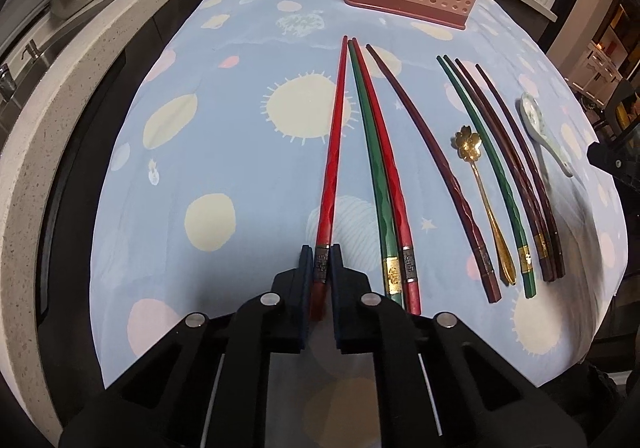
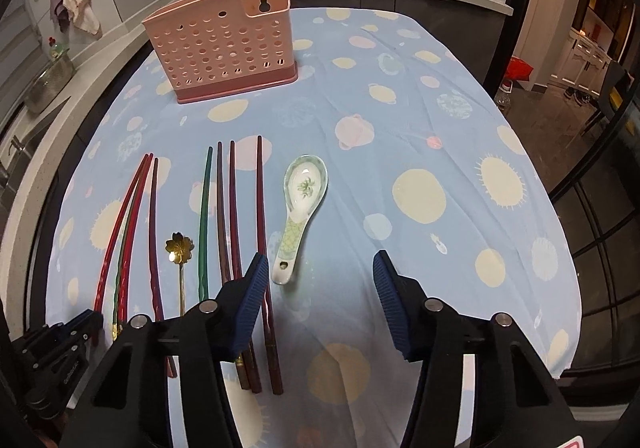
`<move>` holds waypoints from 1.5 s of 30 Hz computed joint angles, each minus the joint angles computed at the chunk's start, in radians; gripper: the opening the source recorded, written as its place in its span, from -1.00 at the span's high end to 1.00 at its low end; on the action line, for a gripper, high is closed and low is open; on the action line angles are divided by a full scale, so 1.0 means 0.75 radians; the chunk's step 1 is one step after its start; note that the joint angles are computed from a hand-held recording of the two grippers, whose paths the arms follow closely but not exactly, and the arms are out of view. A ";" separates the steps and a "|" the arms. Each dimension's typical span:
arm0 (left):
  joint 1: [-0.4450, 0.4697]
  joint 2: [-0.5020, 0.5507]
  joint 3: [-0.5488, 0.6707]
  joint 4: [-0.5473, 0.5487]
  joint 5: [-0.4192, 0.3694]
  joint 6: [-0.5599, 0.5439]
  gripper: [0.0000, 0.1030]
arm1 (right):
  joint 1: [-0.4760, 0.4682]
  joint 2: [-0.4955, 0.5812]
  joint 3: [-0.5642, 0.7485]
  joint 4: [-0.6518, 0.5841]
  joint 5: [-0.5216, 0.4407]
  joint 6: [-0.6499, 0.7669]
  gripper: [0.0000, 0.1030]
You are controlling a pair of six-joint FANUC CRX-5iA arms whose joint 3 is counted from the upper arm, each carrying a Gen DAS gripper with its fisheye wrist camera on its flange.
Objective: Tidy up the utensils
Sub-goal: 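Close the left tool on a red chopstick while the right tool moves toward the white ceramic spoon, then close the right tool on the white ceramic spoon handle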
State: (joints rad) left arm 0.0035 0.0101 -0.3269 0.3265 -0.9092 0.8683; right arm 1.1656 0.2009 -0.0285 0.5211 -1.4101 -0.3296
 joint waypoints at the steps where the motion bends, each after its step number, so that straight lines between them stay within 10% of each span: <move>1: -0.003 0.005 0.003 0.003 0.001 -0.001 0.85 | -0.014 -0.003 -0.008 -0.006 0.025 0.000 0.15; 8: -0.035 0.052 0.052 -0.008 0.011 0.024 0.85 | -0.092 -0.041 -0.086 -0.067 0.211 -0.040 0.55; 19: -0.046 0.067 0.063 -0.007 0.026 0.026 0.85 | -0.129 -0.039 -0.127 -0.114 0.341 -0.034 0.62; 45: 0.020 0.032 -0.011 0.139 -0.019 -0.039 0.86 | -0.057 -0.062 -0.175 -0.065 0.336 -0.077 0.83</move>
State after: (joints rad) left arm 0.0184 0.0339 -0.3353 0.4307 -0.9232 0.8389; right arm 1.1228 0.1543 -0.1595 0.4725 -1.1580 -0.3877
